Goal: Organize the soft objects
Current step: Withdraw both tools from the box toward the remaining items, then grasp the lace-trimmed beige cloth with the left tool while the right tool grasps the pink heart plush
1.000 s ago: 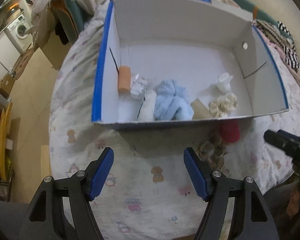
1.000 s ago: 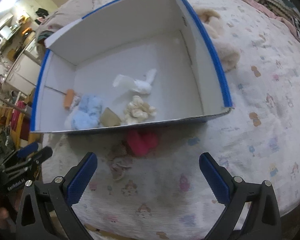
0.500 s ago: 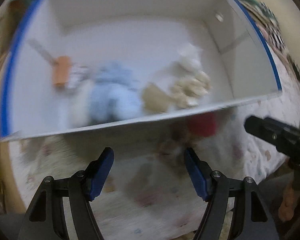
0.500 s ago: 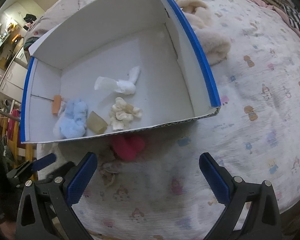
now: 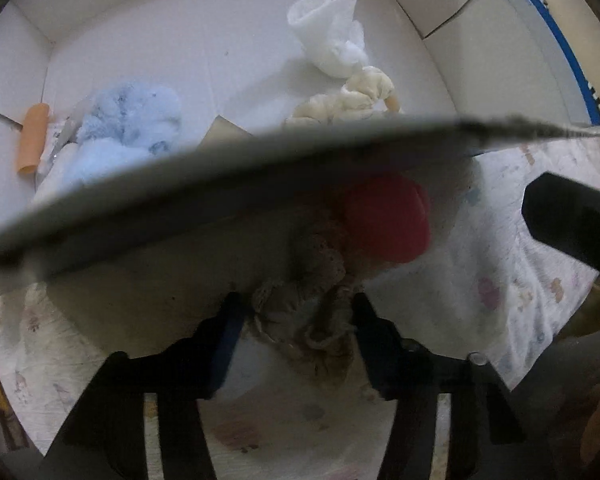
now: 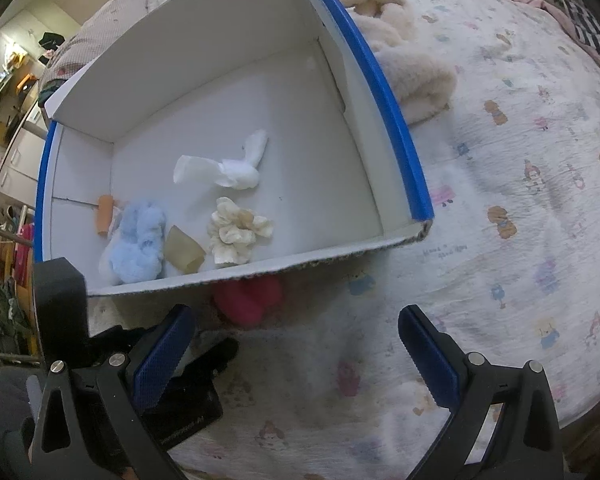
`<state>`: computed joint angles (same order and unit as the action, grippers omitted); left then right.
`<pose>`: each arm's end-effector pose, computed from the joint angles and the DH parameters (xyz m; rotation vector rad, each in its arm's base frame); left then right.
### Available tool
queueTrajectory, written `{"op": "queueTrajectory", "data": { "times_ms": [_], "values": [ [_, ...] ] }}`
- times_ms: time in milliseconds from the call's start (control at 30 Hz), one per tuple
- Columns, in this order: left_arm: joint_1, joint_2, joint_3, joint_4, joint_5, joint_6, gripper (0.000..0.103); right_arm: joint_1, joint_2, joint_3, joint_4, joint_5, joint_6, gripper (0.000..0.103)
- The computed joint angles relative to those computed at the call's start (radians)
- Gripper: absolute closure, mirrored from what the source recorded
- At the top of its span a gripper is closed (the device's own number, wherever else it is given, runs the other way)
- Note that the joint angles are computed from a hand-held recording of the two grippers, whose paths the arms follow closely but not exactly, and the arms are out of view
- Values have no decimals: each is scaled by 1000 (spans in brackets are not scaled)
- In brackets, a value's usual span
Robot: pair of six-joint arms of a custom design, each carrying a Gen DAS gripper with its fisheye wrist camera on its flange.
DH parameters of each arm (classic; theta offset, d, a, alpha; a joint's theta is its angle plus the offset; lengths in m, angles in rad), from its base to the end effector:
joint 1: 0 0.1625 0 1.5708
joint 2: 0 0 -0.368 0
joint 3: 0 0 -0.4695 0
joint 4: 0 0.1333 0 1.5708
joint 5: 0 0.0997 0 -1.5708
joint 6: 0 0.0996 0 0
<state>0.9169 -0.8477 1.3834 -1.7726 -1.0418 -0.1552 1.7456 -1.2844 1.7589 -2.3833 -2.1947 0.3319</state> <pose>-0.2882 -0.6778 0.0848 0.7352 2.4198 0.1221 0.1857 -0.6196 0.2578 -0.3401 -2.5318 0.6275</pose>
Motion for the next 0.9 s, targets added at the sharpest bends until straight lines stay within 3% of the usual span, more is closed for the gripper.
{"op": "queueTrajectory", "data": {
  "times_ms": [100, 267, 533, 900],
  "values": [
    [3, -2, -4, 12, -22, 6, 86, -4, -2, 2, -10, 26, 1, 0],
    [0, -21, 11, 22, -5, 2, 90, -1, 10, -8, -6, 23, -4, 0],
    [-5, -114, 51, 46, 62, -94, 90, -2, 38, -24, 26, 1, 4, 0],
    [6, -240, 112, 52, 132, -146, 90, 22, 217, -174, 141, -105, -39, 0]
  ]
}}
